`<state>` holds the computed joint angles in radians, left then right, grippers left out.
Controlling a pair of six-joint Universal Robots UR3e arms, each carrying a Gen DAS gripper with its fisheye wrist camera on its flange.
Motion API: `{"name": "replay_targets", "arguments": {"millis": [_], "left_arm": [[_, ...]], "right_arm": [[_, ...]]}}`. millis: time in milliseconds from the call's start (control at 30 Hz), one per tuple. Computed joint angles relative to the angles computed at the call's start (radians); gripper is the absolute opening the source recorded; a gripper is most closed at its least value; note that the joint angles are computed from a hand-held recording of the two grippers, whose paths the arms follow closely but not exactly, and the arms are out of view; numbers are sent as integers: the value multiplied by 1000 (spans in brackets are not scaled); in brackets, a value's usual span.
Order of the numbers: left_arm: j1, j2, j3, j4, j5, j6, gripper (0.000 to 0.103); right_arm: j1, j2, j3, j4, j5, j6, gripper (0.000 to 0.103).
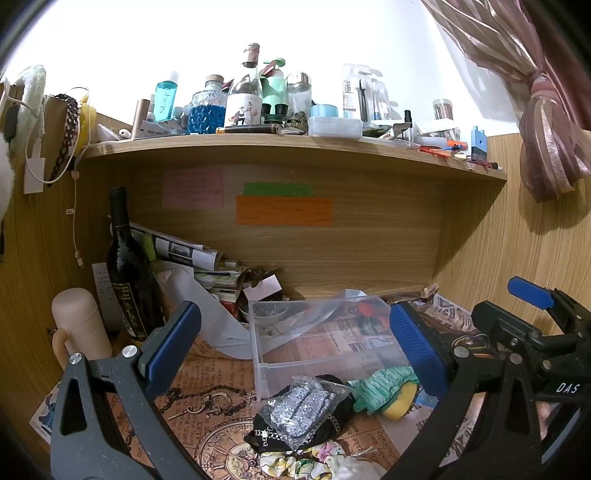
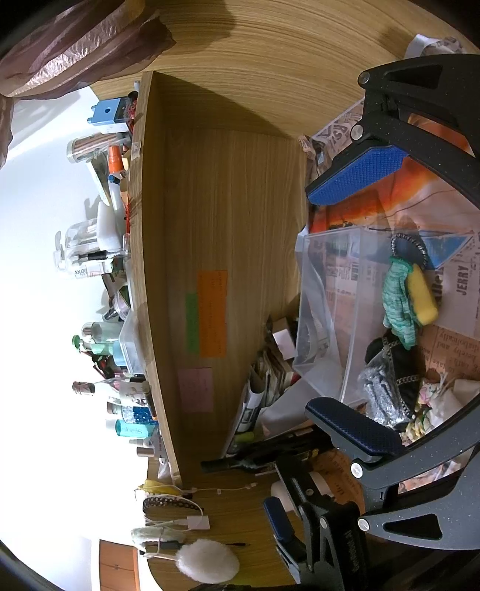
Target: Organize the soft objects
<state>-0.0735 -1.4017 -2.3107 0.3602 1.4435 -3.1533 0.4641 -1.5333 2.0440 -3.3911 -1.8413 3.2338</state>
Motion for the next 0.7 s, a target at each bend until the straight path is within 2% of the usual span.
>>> {"name": "replay_targets", "arguments": {"millis": [700], "left_arm": [[-2, 0, 2, -3, 2, -1, 103]], "right_arm": [[5, 4, -3, -7, -1, 5, 103]]}}
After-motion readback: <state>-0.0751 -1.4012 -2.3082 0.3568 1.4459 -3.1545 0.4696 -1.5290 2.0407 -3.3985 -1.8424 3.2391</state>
